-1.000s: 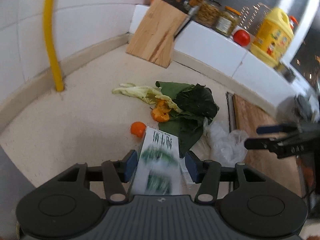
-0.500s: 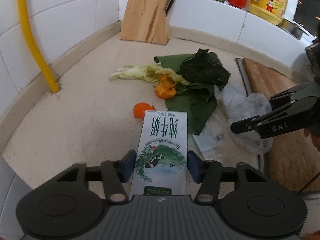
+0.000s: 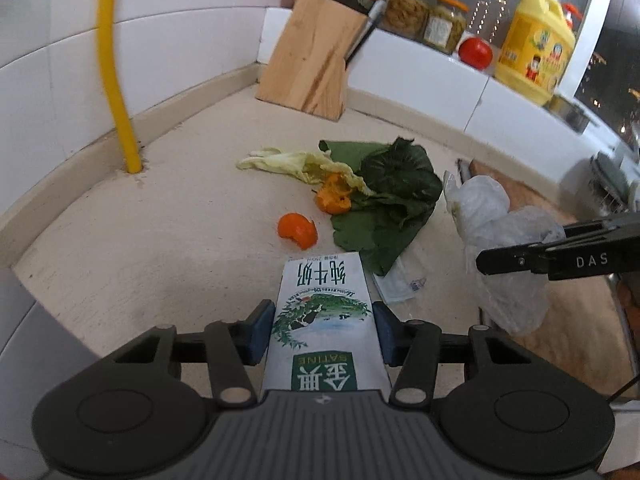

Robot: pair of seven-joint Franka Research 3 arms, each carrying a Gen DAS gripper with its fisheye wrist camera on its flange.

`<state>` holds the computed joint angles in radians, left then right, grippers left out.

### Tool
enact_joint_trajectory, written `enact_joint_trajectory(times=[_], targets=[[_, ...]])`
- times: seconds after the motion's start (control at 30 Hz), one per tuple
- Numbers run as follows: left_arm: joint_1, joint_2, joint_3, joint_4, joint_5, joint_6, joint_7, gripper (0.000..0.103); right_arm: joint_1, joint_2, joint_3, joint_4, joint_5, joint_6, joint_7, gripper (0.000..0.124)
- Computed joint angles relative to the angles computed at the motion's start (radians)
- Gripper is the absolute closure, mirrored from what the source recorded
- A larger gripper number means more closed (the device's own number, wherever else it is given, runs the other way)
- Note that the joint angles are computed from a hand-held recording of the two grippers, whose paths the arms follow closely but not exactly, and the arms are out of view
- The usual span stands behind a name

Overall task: Collect trash
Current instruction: 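Carry the milk carton and plastic bag with both grippers down to the black bin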

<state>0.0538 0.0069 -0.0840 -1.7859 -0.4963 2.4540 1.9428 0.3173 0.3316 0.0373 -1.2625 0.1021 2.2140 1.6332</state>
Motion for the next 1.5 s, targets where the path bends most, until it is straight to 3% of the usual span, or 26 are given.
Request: enact_joint_trajectory(times=[0.13,0.4,0.8,1.0,1.17,1.5], targets=[[0.001,-0.026,0.006,-0.034,-0.009,0.025,-0.004,0.058,0.019,-0.025,0.005,-0.029,-0.015,0.035,0.008,0.087],[-0.011,-0.044,0.022,-0.078,-0.019,0.036,0.024,0.058,0.043,-0.017,0.019,-0.021,-0.01,0.026,0.023,0.087],[-0.016,0.049,-0.013,0.001,0.174,-0.025,-0.075,0.054,0.058,-0.035,0.014,-0.077,-0.033,0.027,0.064,0.085],[-0.014,0.049,-0.027,-0.008,0.207,0.01,-0.095,0.057,0.056,-0.009,0.015,-0.057,-0.039,0.005,0.054,0.08],[-0.018,0.025,-0.026,-0.033,0.231,0.04,-0.124,0.057,0.053,0.003,0.014,-0.051,-0.034,-0.017,0.044,0.087],[-0.023,-0.044,-0.004,-0.08,0.239,0.1,-0.172,0.057,0.051,-0.02,0.033,-0.043,0.009,0.053,-0.02,0.09]])
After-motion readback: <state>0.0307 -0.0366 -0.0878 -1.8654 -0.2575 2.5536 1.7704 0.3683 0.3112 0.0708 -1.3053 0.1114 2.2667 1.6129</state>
